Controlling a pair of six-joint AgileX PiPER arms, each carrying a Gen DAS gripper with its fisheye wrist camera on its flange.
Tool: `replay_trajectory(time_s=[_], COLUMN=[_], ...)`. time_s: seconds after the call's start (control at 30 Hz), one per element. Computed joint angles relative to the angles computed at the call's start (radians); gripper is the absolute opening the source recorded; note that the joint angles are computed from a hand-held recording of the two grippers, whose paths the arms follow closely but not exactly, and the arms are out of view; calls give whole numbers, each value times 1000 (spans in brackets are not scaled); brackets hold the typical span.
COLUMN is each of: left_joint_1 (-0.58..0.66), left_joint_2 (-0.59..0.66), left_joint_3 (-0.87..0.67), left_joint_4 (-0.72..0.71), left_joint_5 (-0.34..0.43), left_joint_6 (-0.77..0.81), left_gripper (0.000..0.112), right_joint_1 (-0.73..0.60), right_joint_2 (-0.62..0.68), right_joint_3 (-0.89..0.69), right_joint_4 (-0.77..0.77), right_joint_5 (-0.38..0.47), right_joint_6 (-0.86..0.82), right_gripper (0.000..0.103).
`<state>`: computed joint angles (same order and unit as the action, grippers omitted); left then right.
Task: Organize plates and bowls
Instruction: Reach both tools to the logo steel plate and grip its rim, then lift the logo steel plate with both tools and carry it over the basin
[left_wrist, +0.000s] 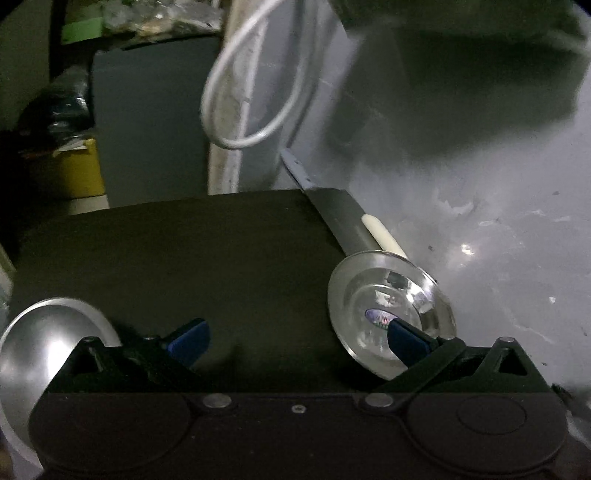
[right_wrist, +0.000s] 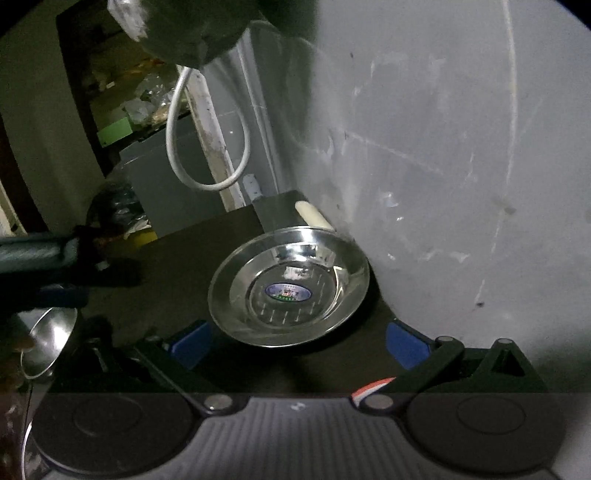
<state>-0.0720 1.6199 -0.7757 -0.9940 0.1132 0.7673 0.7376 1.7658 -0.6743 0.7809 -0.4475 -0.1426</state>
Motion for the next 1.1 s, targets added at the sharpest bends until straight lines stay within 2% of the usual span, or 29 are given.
replay_trajectory(time_s=[0.17,0.33,0.53,0.67,0.73,0.77,0.8,0.83,0.9,1.0,1.1], left_joint_1=[-15,-41,-49,-43,-43,-38,-35,-35,-38,-49,-32], left_joint_2=[183,294,330,350,354,358,363,367,369,361,344], left_joint_3=[-163,-265,-289,-318,-322,-326,-331,-336,-340,-325,-295], left_joint_4=[85,302,254,272,227,170,133,123,125,174,40], left_joint_5=[47,65,62,100,100,113,125,129,136,111,123], left_joint_6=[-84,-298,-258,-269,-219,-160,-128,-121,-115,-149,-13], left_gripper=[102,98,92,66,58,46,41,39,28,22,21], right_joint_1=[-30,-65,-83,-79,-83,-85,-86,-87,-91,-91,-97], right_joint_2=[79,127,158,151,157,155,157,161,164,159,152], right_joint_3=[-54,-112,-143,-144,-160,-164,-170,-179,-183,-183,-170], right_joint_4=[-46,-31,-55,-35,-14,-4,10,40,37,92,91], right_joint_5=[8,57,88,105,125,134,140,148,153,152,146], right_joint_6=[38,12,19,-13,-41,-54,-71,-106,-108,-162,-157], right_gripper=[97,92,83,71,69,68,66,66,62,54,46])
